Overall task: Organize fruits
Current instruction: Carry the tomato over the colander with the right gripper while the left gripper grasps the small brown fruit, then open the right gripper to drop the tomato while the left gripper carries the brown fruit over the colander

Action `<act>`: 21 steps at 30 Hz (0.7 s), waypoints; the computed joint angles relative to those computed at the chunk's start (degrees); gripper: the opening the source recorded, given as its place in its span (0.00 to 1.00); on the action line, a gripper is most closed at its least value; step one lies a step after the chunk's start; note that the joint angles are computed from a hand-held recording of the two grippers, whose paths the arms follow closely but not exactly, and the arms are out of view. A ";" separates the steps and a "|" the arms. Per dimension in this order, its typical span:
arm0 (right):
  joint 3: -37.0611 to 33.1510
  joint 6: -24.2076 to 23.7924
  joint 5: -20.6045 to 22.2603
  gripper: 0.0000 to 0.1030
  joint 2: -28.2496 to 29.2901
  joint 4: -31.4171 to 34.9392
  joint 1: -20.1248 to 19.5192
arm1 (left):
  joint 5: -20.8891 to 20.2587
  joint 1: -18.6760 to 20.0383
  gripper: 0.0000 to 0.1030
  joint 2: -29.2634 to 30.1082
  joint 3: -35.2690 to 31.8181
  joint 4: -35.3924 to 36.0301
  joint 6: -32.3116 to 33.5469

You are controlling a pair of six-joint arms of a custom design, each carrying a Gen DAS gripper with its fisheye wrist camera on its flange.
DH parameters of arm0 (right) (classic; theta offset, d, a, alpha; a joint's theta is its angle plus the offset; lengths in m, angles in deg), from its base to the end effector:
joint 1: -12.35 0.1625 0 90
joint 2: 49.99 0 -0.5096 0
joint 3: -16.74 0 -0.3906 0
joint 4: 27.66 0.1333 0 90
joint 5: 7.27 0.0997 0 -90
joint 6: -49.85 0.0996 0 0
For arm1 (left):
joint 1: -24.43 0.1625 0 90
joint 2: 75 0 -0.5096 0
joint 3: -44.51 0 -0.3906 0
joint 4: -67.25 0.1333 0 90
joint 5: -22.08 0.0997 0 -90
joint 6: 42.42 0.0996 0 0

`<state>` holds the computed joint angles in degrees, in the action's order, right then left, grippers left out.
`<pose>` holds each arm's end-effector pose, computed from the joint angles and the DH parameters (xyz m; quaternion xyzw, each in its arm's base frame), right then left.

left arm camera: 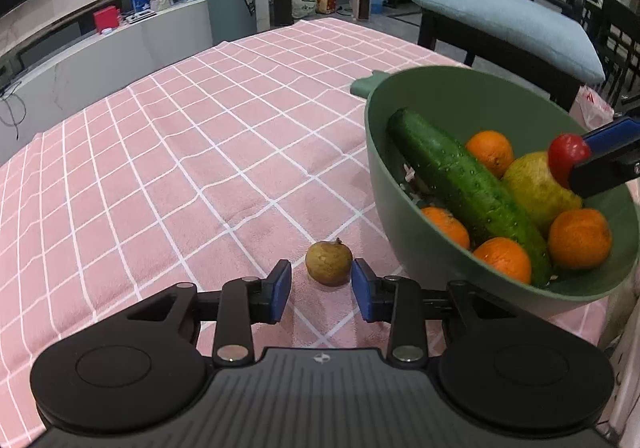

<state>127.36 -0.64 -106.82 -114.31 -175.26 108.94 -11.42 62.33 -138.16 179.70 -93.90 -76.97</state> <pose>0.1857 -0.5903 0.2626 0.4666 -0.8751 0.0600 0.1135 -0.2217 -0.4468 0.1892 0.1380 0.8700 -0.3198 0.3490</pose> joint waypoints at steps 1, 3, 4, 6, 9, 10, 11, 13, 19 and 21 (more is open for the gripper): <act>0.21 0.21 -0.12 0.20 0.28 -0.16 0.11 | 0.04 0.12 0.40 0.34 -0.14 -0.09 0.53; 0.34 0.70 -1.00 0.21 0.92 0.09 0.61 | -0.17 0.27 0.39 0.64 -0.28 -0.32 1.70; 0.39 1.18 -1.63 0.21 1.43 -0.07 0.79 | -0.20 0.34 0.38 0.71 -0.38 -0.15 1.84; 0.01 1.82 -1.89 0.21 2.45 -0.15 0.69 | -0.15 0.46 0.36 0.93 -0.37 -0.62 2.54; 0.15 2.47 -1.62 0.21 3.03 -0.52 0.90 | 0.07 0.58 0.32 1.31 -0.17 -2.20 4.01; 0.14 2.49 -1.62 0.21 3.12 -0.75 0.99 | 0.06 0.66 0.32 1.38 -0.10 -2.63 4.31; 0.37 2.51 -1.67 0.21 3.46 -1.52 1.14 | -0.03 0.67 0.31 1.29 0.00 -2.86 4.26; 0.67 2.86 -1.80 0.21 4.09 -2.60 1.37 | -0.33 0.66 0.29 1.15 0.20 -3.43 3.55; 1.57 0.95 -2.30 0.22 4.23 -4.74 1.83 | 0.63 -0.66 0.29 -0.35 0.33 -0.91 -1.79; 1.67 0.53 -2.59 0.22 4.43 -5.25 2.02 | 0.93 -1.44 0.29 -1.50 0.34 0.73 -4.78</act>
<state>129.02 -0.11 -109.41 -109.88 -180.51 110.96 -10.49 60.89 -139.66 180.04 -93.17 -81.75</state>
